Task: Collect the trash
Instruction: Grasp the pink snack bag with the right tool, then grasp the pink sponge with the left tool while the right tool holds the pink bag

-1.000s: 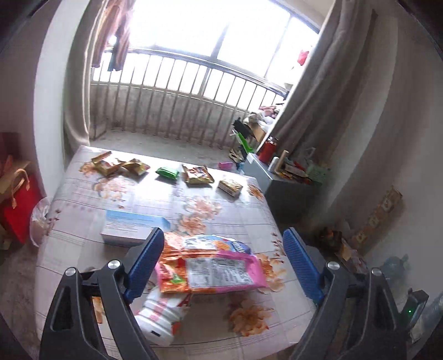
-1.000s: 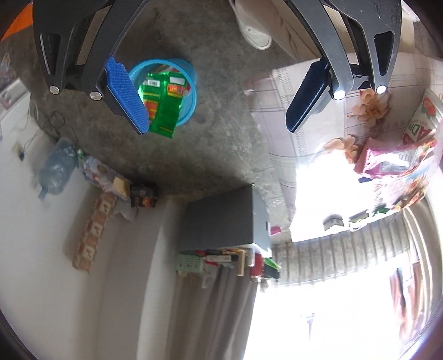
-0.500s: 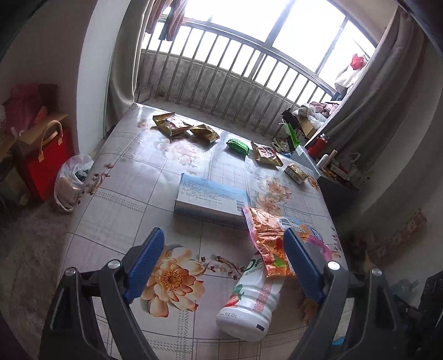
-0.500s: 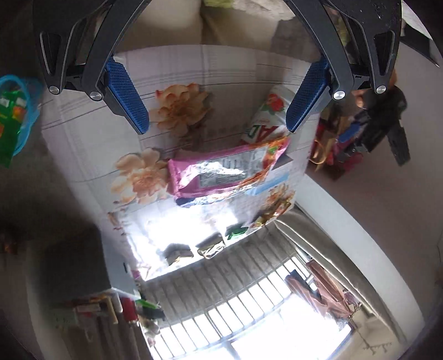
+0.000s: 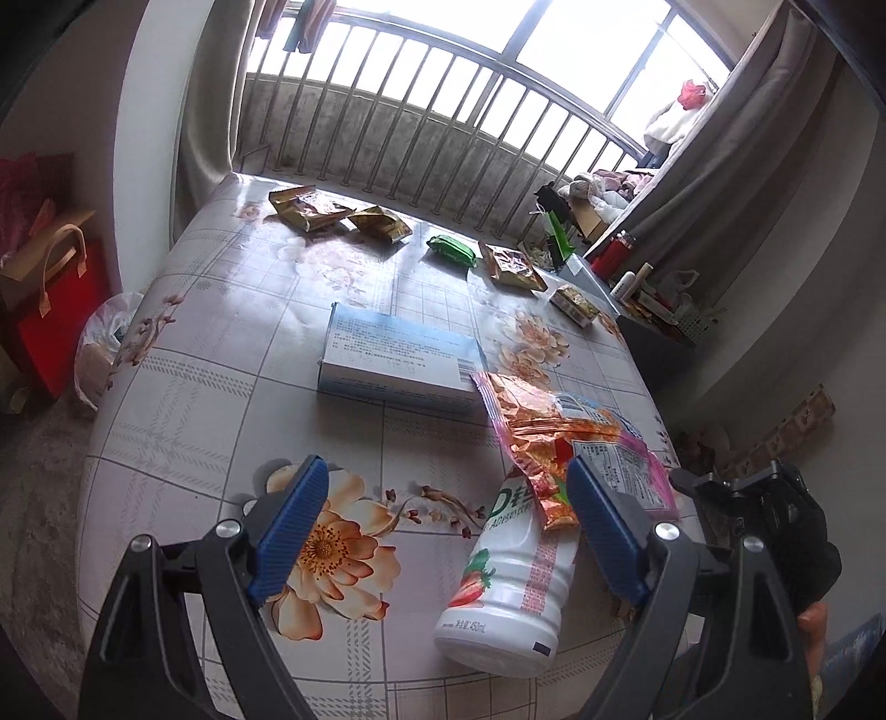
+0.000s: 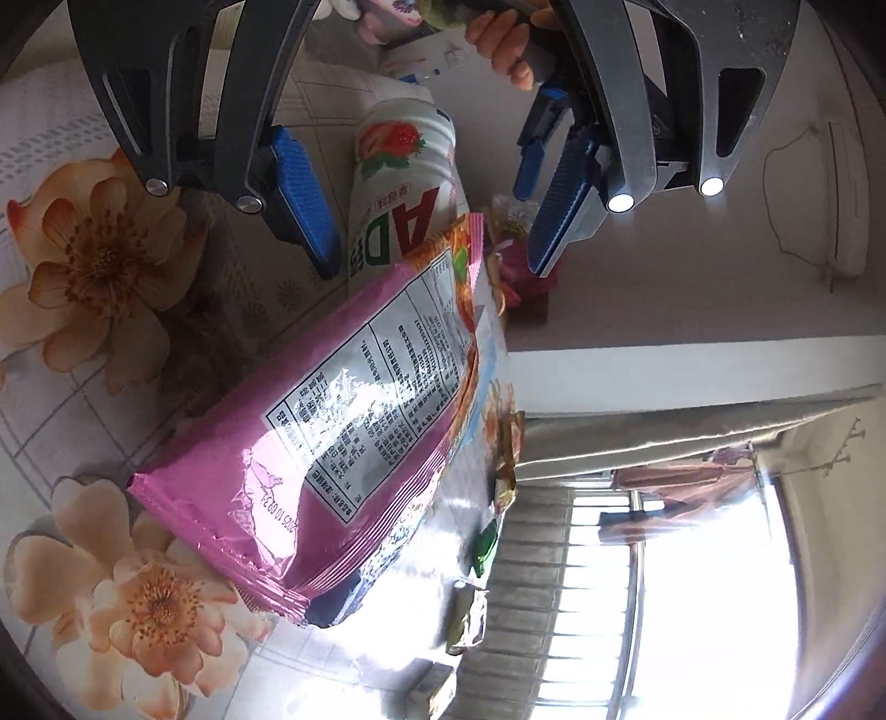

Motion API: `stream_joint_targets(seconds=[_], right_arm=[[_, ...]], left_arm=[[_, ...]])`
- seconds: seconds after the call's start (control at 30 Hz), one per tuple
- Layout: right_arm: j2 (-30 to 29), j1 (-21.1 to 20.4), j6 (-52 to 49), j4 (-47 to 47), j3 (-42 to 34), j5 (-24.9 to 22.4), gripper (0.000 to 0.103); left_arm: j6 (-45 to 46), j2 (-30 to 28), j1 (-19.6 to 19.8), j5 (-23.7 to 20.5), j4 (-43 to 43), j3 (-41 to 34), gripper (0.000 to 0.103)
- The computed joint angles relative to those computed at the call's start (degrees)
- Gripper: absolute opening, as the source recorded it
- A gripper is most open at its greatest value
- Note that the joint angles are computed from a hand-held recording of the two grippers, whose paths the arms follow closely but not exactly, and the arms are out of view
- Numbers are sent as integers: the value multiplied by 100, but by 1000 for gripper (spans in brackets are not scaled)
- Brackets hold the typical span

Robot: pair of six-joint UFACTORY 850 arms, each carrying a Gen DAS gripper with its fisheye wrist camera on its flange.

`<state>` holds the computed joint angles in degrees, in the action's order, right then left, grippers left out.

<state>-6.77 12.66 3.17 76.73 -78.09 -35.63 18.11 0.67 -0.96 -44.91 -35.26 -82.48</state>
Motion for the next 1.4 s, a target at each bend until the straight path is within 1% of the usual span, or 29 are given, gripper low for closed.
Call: stream_joint_targets(seconds=[0.07, 0.1, 0.17, 0.23, 0.37, 0.47, 0.57, 0.7, 0.77, 0.8, 0.87, 0.9, 0.97, 1.03, 1.17, 1.2, 1.27, 1.3, 1.37, 1.4], right_arm=[[-28, -16, -330, 714, 130, 2, 48], [-20, -22, -459, 949, 180, 3, 43], [0, -19, -663, 1252, 251, 5, 23], [17, -41, -984, 1630, 314, -82, 11], [95, -96, -1562, 2162, 360, -218, 4], [217, -201, -2040, 2534, 403, -326, 3], [368, -301, -2477, 2796, 423, -249, 3], [708, -545, -2741, 2866, 621, -249, 3], [925, -683, -2625, 2605, 772, -366, 3], [977, -759, -2447, 2312, 774, -465, 3], [1013, -924, -2054, 1633, 715, -784, 3], [1085, -980, -1985, 1436, 761, -918, 3], [1227, -1061, -2121, 1297, 894, -1250, 3], [1539, -1173, -2065, 990, 1149, -1487, 4], [1972, -1456, -1833, 445, 1537, -1931, 7], [2038, -1519, -1684, 341, 1630, -2017, 7], [2111, -1624, -1343, 143, 1778, -2035, 7], [2125, -1680, -1213, 4, 1806, -2048, 7], [2136, -1713, -1039, -208, 1846, -1986, 7], [2167, -1739, -993, -270, 1866, -1987, 7]], left_arm=[[128, 7, 20, -65, -65, 35, 85], [180, 15, 28, -84, -89, 54, 85], [268, 20, 39, -111, -119, 65, 85], [350, 2, 56, -115, -171, 58, 85], [426, -89, 71, -133, -269, -18, 85], [454, -180, 80, -186, -340, -80, 85], [464, -210, 72, -234, -395, -70, 85], [549, -221, 24, -343, -443, -63, 85], [573, -215, -17, -353, -417, -64, 85], [593, -212, -30, -368, -431, -69, 85], [650, -191, -60, -391, -480, -71, 85], [682, -200, -82, -400, -501, -99, 85], [753, -206, -136, -435, -542, -144, 85], [813, -225, -195, -493, -592, -208, 85], [965, -374, -421, -630, -661, -483, 85], [1037, -475, -494, -710, -651, -654, 85], [1091, -810, -676, -953, -446, -1220, 85], [1164, -1070, -771, -1202, -369, -1623, 85], [1264, -1743, -964, -1893, -298, -2536, 85], [1063, -2128, -1102, -2246, -20, -3051, 85]])
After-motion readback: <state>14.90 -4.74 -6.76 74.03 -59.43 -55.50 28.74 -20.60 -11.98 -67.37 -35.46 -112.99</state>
